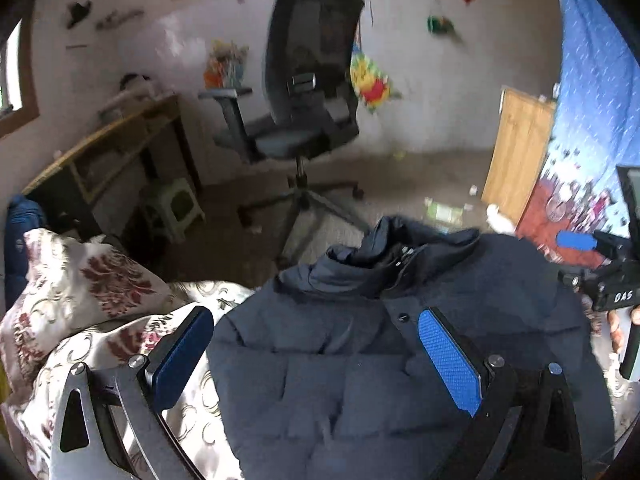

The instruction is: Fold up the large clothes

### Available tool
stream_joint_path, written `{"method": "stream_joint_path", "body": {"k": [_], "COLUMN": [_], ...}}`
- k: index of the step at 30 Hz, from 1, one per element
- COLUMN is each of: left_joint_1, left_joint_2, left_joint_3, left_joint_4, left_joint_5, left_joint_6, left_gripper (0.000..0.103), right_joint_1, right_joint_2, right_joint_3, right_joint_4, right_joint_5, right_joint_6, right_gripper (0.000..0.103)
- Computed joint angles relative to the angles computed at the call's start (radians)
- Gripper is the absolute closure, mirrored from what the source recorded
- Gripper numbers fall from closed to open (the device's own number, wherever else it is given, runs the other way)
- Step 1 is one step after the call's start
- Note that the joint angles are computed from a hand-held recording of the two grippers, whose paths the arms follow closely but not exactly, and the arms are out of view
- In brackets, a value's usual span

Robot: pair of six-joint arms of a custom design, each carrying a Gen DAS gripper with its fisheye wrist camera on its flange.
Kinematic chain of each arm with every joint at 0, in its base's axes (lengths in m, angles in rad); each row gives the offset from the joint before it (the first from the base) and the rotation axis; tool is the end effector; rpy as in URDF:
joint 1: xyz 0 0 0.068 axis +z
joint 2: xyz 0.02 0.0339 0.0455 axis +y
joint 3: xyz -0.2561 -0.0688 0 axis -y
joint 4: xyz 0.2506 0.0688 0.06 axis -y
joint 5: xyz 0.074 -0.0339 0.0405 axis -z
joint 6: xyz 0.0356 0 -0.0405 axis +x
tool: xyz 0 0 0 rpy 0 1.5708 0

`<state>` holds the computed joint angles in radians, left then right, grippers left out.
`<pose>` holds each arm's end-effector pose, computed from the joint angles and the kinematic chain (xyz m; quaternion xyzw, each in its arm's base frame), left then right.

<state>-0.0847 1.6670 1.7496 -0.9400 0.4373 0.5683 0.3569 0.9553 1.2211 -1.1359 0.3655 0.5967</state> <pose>0.3564 -0.0454 0.3685 0.3651 0.8421 -0.1157 0.3796 0.1612 0.0465 0.3643 0.1724 0.9095 0.0032 0.3782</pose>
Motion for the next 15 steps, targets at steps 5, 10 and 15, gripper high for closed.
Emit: {"method": "stream_joint_path", "body": {"k": [5,10,15], "left_joint_1": [-0.117,-0.180,-0.221], "left_joint_2": [0.165,0.307,0.435], "left_joint_3": [0.117,0.257,0.415], "left_joint_4": [0.001,-0.024,-0.080], "left_joint_5": [-0.154,-0.226,-0.284], "left_joint_6": [-0.048,-0.119,-0.173], "left_gripper": [0.000,0.003,0.036], "right_joint_1": [-0.169,-0.238,-0.284], "right_joint_2": [0.078,0.160,0.244], "right_joint_3": [-0.089,-0.128,-0.115], "right_joint_4": [0.197,0.335,0.381], "right_joint_5": [-0.110,-0.151,-0.186], "right_joint_6": [-0.126,-0.147,-0.160], "right_gripper": [0.003,0.004,0.017]}}
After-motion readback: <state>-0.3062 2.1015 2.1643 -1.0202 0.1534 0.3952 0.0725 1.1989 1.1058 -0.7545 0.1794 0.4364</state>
